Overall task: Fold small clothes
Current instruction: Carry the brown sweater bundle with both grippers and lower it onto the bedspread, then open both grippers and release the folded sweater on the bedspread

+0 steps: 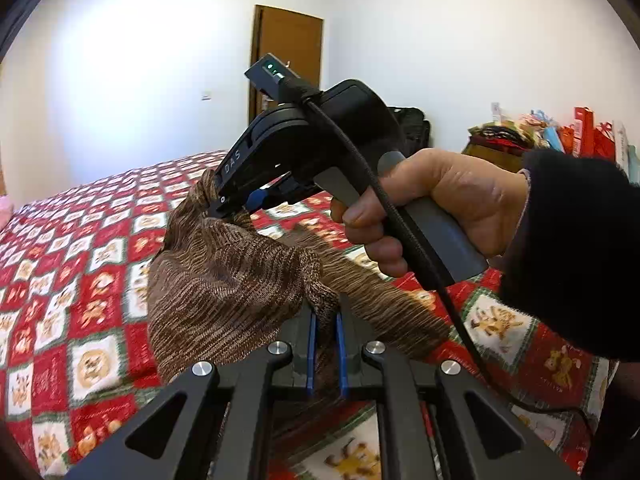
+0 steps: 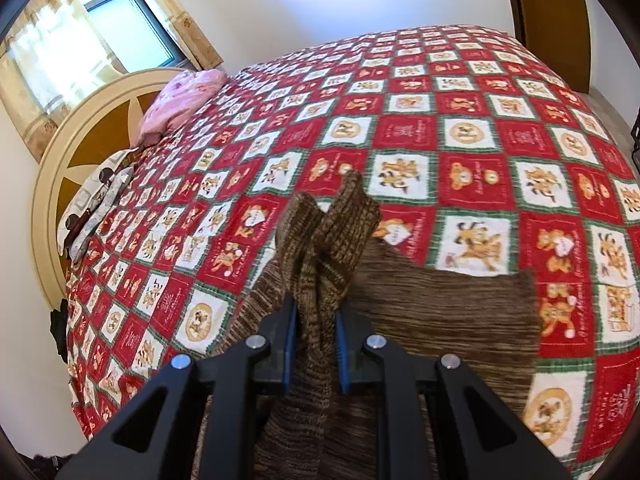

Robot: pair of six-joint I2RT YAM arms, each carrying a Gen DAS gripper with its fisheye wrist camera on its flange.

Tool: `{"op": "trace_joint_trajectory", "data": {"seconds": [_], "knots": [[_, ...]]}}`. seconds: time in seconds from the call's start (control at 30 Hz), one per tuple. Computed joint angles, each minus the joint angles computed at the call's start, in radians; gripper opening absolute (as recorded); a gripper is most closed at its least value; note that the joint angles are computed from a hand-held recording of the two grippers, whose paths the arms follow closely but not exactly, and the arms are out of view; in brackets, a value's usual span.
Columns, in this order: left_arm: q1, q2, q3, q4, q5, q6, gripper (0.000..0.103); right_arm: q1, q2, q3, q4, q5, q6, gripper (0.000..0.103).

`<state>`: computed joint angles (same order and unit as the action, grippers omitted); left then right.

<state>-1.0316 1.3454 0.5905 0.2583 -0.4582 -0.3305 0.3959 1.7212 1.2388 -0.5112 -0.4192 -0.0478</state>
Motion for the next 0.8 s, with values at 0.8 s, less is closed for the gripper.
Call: {"op": "trace_joint_trajectory", "data": {"seconds": [0.8], "knots": [[-0.022,0.297,0.216,0.044,0.117,0.063,0.008,-0.283,0.086,-0.015,-0.015,-0.150,-0.163,0.020]]}}
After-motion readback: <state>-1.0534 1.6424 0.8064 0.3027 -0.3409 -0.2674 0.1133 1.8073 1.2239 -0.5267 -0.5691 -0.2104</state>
